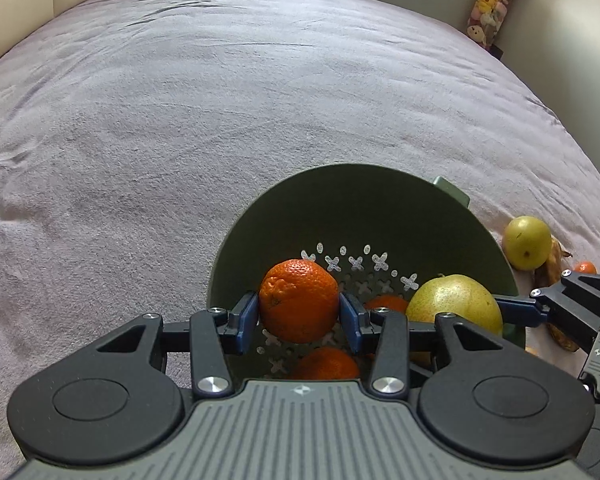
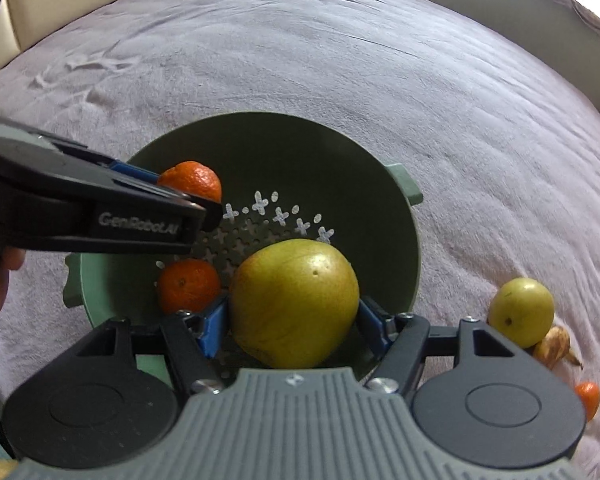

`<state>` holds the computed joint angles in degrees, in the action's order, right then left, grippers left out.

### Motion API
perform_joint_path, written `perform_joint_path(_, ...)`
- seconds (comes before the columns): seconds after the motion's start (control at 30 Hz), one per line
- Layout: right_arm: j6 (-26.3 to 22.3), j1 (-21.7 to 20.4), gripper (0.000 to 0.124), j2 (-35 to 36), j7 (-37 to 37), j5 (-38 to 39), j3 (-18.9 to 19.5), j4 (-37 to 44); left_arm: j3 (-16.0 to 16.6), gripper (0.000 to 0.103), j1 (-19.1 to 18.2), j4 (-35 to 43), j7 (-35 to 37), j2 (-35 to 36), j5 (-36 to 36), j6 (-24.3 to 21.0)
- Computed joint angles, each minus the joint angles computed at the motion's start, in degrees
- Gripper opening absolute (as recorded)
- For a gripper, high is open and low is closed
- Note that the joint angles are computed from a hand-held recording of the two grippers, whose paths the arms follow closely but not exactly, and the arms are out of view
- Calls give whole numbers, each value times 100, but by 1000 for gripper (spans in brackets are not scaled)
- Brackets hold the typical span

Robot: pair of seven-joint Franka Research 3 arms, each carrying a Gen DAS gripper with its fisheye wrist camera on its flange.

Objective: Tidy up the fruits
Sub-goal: 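Lower the apple into the colander and open the right gripper while the left gripper drops its mandarin in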

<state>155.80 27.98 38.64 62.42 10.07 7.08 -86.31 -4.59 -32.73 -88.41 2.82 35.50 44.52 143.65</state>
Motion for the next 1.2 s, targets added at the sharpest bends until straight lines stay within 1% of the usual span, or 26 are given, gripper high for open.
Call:
perform_joint_path(0.17,-137,-73,65,103,-96,76,66,169,26,50,-20,88,41,85,25,21)
perform_joint_path(0.27,-210,-72,65,122,-174,78,67,219,20,50,-70,281,210,203,-2,-229)
perform_joint_path(0.37,-177,-44,65,81,-225,41,35,147,8,51,-121,454,432,299,-22,-471)
perform_joint_path(0.43,-172,-43,65,74,-243,41,33,131,8,51,-140,509,507,327,-34,-548)
perform_joint_path(0.57,-199,-35,64,69,-231,50,23,134,24,55,-165,537,519,328,-44,-619)
perform_joint_path(0.63,-337,-41,64,70,-213,55,27,192,30,59,-170,519,469,294,-49,-649)
perform_joint_path(0.7,-571,-118,64,72,-241,163,111,282,51,62,-190,498,375,249,-25,-701)
perform_joint_path(0.8,-895,-217,64,108,-297,359,214,421,44,62,-195,483,280,190,3,-787)
perform_joint_path(0.87,-995,-195,65,138,-316,379,196,471,16,63,-165,431,215,141,-5,-762)
perform_joint_path(1.0,-972,-109,64,183,-319,326,130,482,-31,63,-118,395,188,107,-37,-725)
perform_joint_path(1.13,-673,117,65,209,-207,7,-91,395,-49,63,-122,413,227,96,-37,-766)
perform_joint_path(1.2,-715,125,64,242,-98,-36,-107,444,-56,63,-123,413,239,88,-36,-772)
